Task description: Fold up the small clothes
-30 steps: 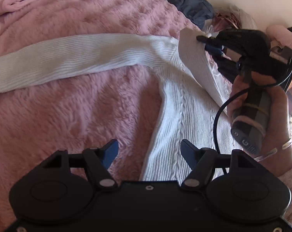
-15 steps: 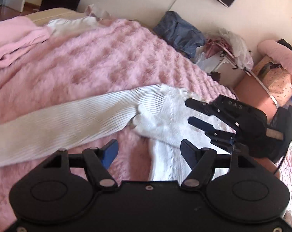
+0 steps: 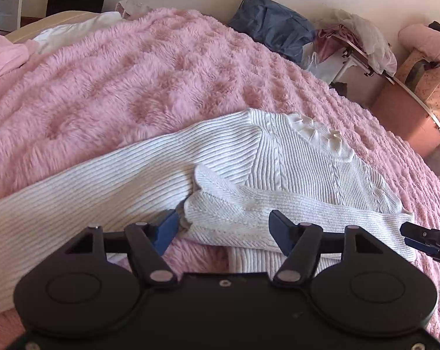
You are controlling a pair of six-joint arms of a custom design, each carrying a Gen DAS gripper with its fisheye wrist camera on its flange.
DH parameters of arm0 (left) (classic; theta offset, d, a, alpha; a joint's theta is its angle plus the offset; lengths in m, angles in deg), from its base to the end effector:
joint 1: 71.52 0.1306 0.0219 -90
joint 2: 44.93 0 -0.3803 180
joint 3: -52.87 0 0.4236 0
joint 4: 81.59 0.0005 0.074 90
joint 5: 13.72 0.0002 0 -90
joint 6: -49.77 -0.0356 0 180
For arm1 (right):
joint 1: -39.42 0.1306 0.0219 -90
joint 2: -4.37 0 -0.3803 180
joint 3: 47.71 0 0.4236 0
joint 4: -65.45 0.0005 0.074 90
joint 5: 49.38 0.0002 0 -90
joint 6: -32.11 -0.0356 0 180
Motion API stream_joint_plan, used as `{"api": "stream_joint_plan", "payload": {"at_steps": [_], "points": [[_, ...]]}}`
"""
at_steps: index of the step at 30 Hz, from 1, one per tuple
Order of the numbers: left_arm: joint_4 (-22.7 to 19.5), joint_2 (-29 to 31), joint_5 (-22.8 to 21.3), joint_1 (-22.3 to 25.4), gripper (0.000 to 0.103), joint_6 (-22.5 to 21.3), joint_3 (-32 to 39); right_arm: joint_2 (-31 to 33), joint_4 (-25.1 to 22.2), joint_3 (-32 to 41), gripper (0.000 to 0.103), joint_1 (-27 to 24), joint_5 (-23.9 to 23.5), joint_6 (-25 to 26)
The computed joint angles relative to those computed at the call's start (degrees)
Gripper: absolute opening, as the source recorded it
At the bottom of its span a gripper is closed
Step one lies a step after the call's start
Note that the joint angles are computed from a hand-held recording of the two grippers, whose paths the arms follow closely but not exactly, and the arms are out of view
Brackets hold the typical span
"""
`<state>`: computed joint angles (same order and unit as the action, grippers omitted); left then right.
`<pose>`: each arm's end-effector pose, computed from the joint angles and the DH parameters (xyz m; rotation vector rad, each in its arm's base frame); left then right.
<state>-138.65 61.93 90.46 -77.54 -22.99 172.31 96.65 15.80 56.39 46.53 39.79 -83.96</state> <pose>0.6185 -0.0745 0.5106 -0.1085 2.3675 -0.4885 0.5339 0.0666 0.5300 0.3630 2.2222 0.3304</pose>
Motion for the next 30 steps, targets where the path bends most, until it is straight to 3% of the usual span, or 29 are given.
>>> {"api": "stream_joint_plan", "payload": {"at_steps": [7,9,10,11,16,21,30], "points": [[-0.5,1.1,-0.1,0.3,0.065,2.4,0.0,0.0,0.6,-1.2,0.053,0.0,-1.1,-1.0],[0.8,0.9,1.8,0.6,0.058,3.6,-0.8,0.2,0.4,-1.2,0.053,0.0,-1.1,-1.0],[1.2,1.0,2.5,0.8,0.038,4.3,-1.0,0.1,0.4,-1.3,0.053,0.0,-1.2,-1.0],[1.1,1.0,3.3,1.0,0.008,5.2,-1.0,0.1,0.3,-1.3,0.053,0.0,-1.2,-1.0],[1.8,0.9,4.8,1.5,0.006,8.0,-1.5,0.1,0.0,-1.3,0.053,-0.2,-0.6,-0.8],[6.9,-1.1,5.9,1.4,0.004,8.6,-3.1,0.0,0.1,-1.2,0.053,-0.1,1.4,1.4],[15.7,2.9,13.1,1.4,0.004,4.4,6.2,0.6,0.3,-0.5,0.053,-0.7,4.2,2.5]]}}
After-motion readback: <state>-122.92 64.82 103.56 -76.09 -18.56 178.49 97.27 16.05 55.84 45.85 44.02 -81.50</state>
